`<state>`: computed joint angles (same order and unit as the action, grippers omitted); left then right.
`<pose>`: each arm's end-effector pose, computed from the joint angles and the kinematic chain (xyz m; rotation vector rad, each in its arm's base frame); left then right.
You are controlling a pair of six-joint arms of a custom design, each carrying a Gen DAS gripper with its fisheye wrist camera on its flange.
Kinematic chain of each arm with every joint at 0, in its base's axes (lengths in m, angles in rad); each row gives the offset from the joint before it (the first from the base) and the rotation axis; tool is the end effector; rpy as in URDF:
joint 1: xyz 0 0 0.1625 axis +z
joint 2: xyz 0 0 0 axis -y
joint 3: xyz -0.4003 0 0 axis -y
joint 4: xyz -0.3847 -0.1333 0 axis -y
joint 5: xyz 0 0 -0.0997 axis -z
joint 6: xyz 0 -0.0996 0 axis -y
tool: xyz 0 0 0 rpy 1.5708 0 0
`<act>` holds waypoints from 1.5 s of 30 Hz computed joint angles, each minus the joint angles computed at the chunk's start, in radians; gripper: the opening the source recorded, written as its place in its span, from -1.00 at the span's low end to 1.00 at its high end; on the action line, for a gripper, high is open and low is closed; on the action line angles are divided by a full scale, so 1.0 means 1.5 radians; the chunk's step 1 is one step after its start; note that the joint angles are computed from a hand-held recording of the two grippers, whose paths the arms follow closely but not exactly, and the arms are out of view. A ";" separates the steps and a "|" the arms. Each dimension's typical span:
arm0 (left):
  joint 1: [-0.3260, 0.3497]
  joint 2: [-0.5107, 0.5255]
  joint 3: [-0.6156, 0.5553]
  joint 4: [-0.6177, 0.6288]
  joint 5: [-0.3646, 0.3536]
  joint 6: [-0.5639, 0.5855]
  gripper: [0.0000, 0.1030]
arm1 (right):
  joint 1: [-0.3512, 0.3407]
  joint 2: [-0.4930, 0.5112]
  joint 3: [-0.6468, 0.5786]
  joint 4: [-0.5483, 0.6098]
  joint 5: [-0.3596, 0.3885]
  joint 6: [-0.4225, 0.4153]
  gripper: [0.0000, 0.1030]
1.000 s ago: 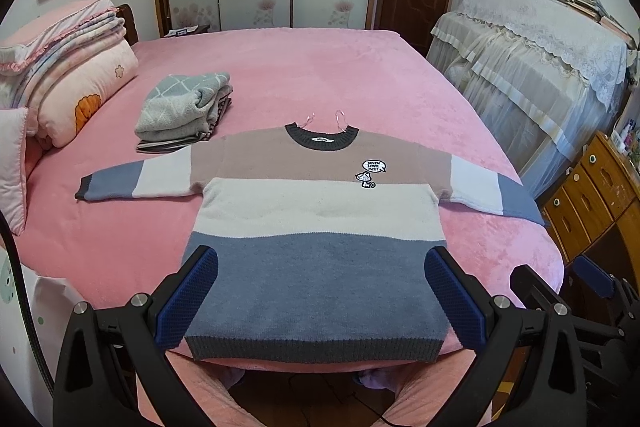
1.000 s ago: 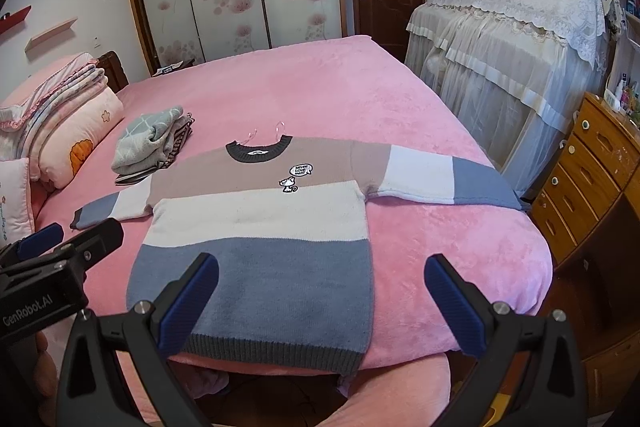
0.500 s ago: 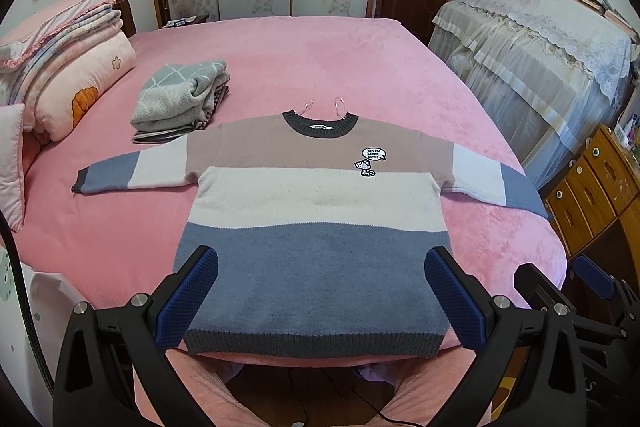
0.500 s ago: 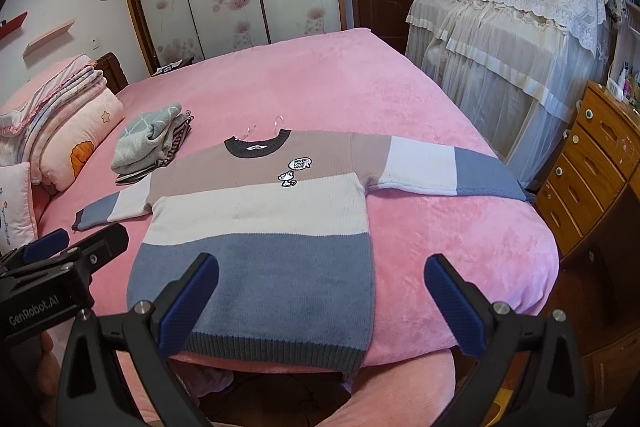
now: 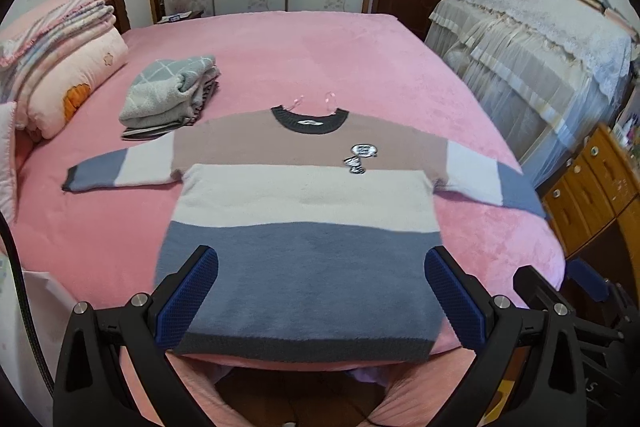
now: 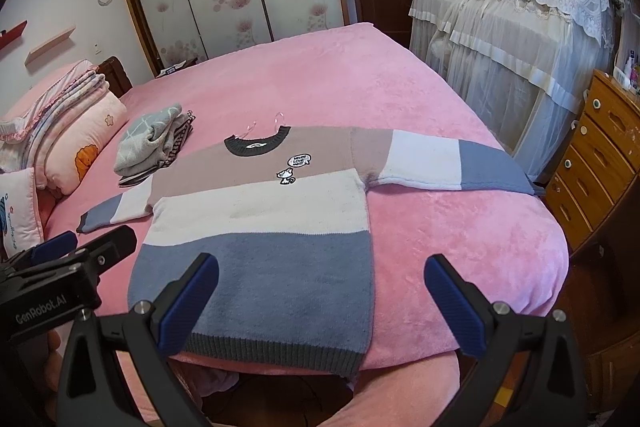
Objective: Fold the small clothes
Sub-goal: 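Move the right tool to the blue sleeve's dark cuff and grasp it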
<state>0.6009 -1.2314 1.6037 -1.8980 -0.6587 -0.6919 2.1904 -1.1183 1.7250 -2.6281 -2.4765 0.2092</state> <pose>-0.3655 -0.5076 0.3346 0.3541 2.3422 -0.8221 0.3975 -0.4627 0.2913 0.2190 -2.3197 0.9395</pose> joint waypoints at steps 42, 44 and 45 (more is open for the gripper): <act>0.086 0.556 -0.428 -0.353 -0.078 0.426 0.99 | -0.307 -0.095 -0.030 -0.194 0.029 -0.175 0.85; 0.087 0.579 -0.446 -0.354 -0.082 0.427 0.99 | -0.321 -0.096 -0.027 -0.192 0.035 -0.169 0.84; 0.088 0.589 -0.454 -0.356 -0.085 0.429 0.99 | -0.330 -0.097 -0.025 -0.192 0.042 -0.165 0.83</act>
<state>0.7326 -0.3484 0.9227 -2.4318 -0.7854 -0.0487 1.6959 -1.2632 1.6881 -2.9163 -2.4133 -0.0387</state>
